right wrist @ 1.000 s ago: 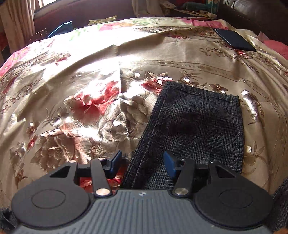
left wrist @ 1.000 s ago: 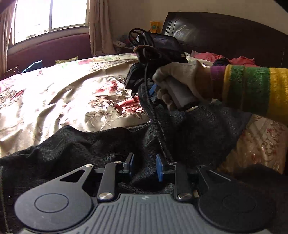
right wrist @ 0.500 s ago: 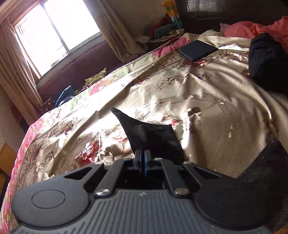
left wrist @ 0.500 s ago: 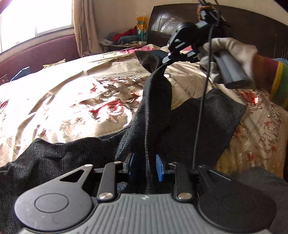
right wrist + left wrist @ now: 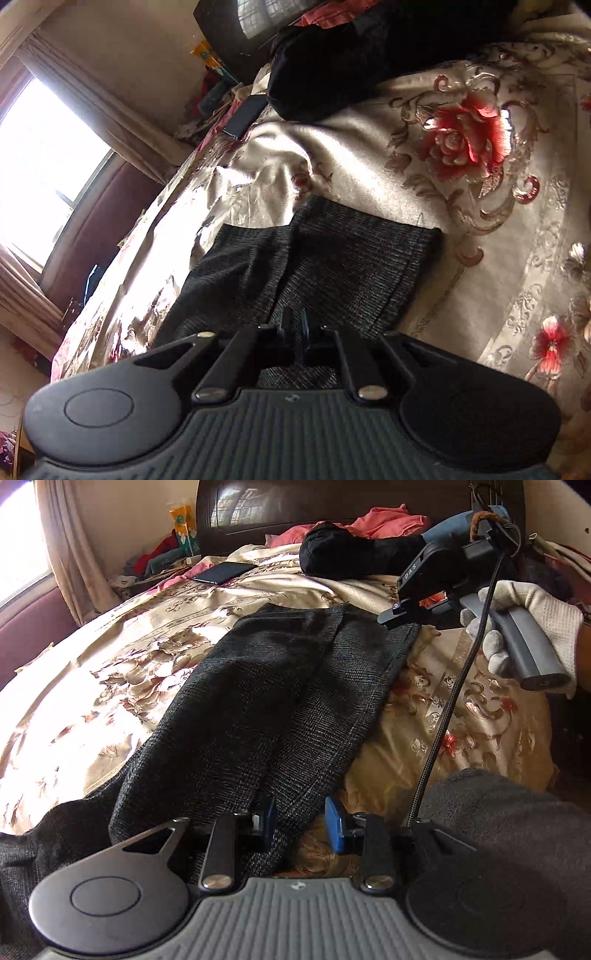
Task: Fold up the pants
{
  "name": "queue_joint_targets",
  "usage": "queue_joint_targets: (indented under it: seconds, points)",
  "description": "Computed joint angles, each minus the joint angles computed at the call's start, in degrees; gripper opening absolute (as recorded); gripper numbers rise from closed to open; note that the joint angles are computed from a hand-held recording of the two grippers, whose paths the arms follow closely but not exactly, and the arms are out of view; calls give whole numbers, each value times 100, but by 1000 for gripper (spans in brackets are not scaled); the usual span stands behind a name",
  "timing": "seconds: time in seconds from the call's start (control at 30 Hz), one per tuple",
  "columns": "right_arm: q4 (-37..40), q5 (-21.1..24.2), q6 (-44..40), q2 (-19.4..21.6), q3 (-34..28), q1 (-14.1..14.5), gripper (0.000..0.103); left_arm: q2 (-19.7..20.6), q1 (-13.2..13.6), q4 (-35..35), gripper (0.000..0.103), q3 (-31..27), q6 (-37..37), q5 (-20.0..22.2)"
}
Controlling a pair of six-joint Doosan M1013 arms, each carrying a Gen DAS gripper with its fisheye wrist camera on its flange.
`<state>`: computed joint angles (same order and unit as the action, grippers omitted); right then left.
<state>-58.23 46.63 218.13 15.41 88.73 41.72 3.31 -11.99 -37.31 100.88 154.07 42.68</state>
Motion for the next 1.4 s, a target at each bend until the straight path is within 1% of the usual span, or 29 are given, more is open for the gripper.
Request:
queue_joint_targets:
  seconds: [0.07,0.13,0.17,0.2,0.27,0.33,0.4,0.47,0.5,0.53,0.6,0.63,0.7,0.77,0.93,1.03,1.1,1.13,1.17,1.27,1.4]
  points:
    - [-209,-295,48,44,-41,-114,9,-50,-44,-24,46,37,54,-265]
    - [-172,-353,-105,174,-192,-242,17,-56,-130,49,46,78,67,-644]
    - [-115,-335,-165,237,-260,-295,26,-17,-164,135,46,54,4,-773]
    - [-78,-313,-149,315,-322,-354,30,16,-187,215,46,25,-76,-808]
    - [-36,-458,-97,413,-357,-458,31,69,-240,343,46,-13,-265,-910]
    - [17,-551,-9,486,-356,-530,30,116,-259,320,46,-46,-309,-920]
    - [7,-536,44,534,-369,-548,28,149,-269,295,46,-59,-322,-949]
    - [-123,-536,349,484,-296,-526,28,152,-273,320,46,-57,-307,-951]
    - [-208,-467,473,453,-263,-495,28,129,-270,308,46,-37,-266,-971]
    - [-295,-291,545,413,-230,-437,30,119,-259,268,46,-29,-214,-971]
    - [-359,-26,505,368,-184,-371,31,120,-240,178,46,-42,-142,-932]
    - [-328,-6,488,354,-159,-379,32,120,-234,164,46,-39,-137,-923]
    - [-311,-228,657,341,-79,-452,32,145,-249,250,47,-60,-252,-883]
    - [-502,-378,921,376,-50,-496,32,170,-261,315,47,-83,-388,-855]
    - [-614,-548,866,513,-201,-595,32,192,-270,420,47,-107,-557,-890]
    - [-493,-620,718,536,-256,-639,30,214,-266,459,47,-111,-602,-896]
    - [-312,-726,548,508,-279,-660,8,216,-266,496,47,-109,-633,-926]
    - [-315,-817,619,485,-267,-662,8,214,-259,480,47,-110,-612,-930]
    - [-425,-964,776,446,-230,-663,8,209,-257,495,47,-107,-602,-962]
    - [-1225,-1412,1536,309,-157,-651,8,179,-254,641,47,-112,-642,-1097]
    - [-2773,-1825,2848,116,-175,-635,7,102,-246,683,48,-128,-766,-1279]
